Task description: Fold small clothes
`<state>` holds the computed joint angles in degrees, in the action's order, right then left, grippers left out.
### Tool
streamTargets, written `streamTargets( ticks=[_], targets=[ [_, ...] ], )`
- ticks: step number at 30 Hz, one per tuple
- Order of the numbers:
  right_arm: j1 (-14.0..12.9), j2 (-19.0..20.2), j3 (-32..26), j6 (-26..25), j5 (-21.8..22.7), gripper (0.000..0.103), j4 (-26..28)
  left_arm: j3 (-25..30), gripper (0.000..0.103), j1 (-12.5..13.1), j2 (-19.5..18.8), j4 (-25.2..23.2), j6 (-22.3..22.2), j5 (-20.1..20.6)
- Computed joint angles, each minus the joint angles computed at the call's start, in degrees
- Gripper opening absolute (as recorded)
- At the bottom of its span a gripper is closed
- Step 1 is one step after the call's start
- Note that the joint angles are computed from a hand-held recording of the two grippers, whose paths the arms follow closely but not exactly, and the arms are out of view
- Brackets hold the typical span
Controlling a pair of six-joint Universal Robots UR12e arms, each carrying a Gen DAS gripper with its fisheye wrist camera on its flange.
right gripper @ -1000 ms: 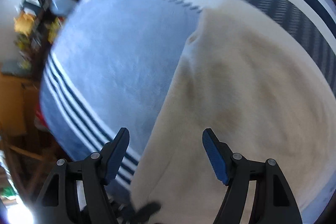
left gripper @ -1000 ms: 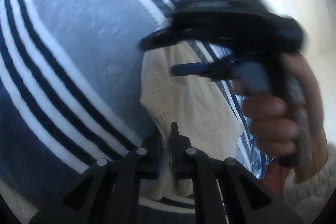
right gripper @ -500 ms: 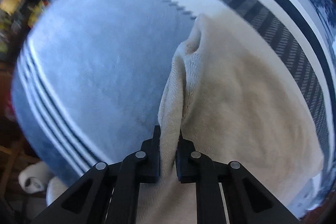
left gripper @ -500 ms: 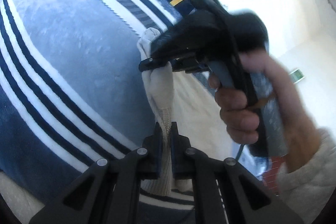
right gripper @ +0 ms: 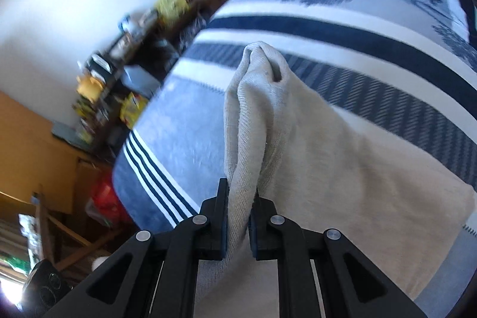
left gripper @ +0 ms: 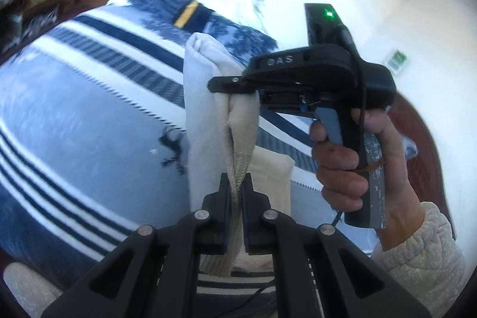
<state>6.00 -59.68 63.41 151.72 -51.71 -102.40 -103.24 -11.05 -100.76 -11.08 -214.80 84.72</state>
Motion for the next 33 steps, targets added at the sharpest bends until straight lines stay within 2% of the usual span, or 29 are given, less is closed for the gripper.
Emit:
streamTargets(
  ticks=[2,7,11,14,16,20,22,23,26,28,30,31,33],
  targets=[
    [-2.37,-0.75,1.17,0.00,2.88,0.011,-0.72,2.19,0.006,-1.26,-0.88,-1.75,2.11,0.76],
    [-7.92,-1.46,3.57,0.81,8.91,0.011,-0.66,9.46,0.006,-4.78,-5.81,-6.85,8.09,1.14],
    [-11.56,-1.67,6.27,2.71,10.72,0.011,-2.28,15.03,0.006,-7.46,-10.17,-11.77,12.90,1.03],
    [-13.77,-0.73,7.50,3.80,10.59,0.011,-2.56,18.37,0.006,-9.83,-13.31,-17.82,16.01,1.35],
    [-15.23,0.79,8.30,5.40,11.74,0.011,-1.93,20.40,0.006,-11.26,-15.87,-20.91,18.76,3.59],
    [-16.47,2.52,12.16,10.77,8.45,0.011,-6.02,21.52,0.006,-12.38,-19.21,-25.68,22.19,5.19],
    [-17.07,2.99,14.20,12.55,9.37,0.011,-6.55,20.33,0.006,-12.66,-19.35,-26.62,22.49,5.71],
    [-17.44,2.73,15.69,13.59,11.21,0.011,-8.01,19.66,0.006,-12.73,-19.04,-26.22,22.42,5.83],
    [-17.83,0.77,18.44,14.17,13.14,0.011,-13.10,17.58,0.006,-12.70,-17.20,-22.53,22.65,4.98],
    [-17.91,-1.53,21.07,15.25,13.02,0.011,-18.52,16.77,0.006,-12.75,-16.30,-21.53,22.46,3.93],
    [-18.98,-3.04,24.16,17.50,14.79,0.011,-23.52,16.26,0.006,-13.24,-16.15,-21.42,23.91,4.90],
    [-19.13,-3.59,25.45,18.55,13.97,0.011,-25.88,16.40,0.006,-13.53,-16.65,-22.36,25.10,5.87],
    [-19.22,-3.62,26.68,19.00,11.44,0.011,-26.93,17.88,0.007,-13.42,-18.37,-26.33,24.78,5.06]
  ],
)
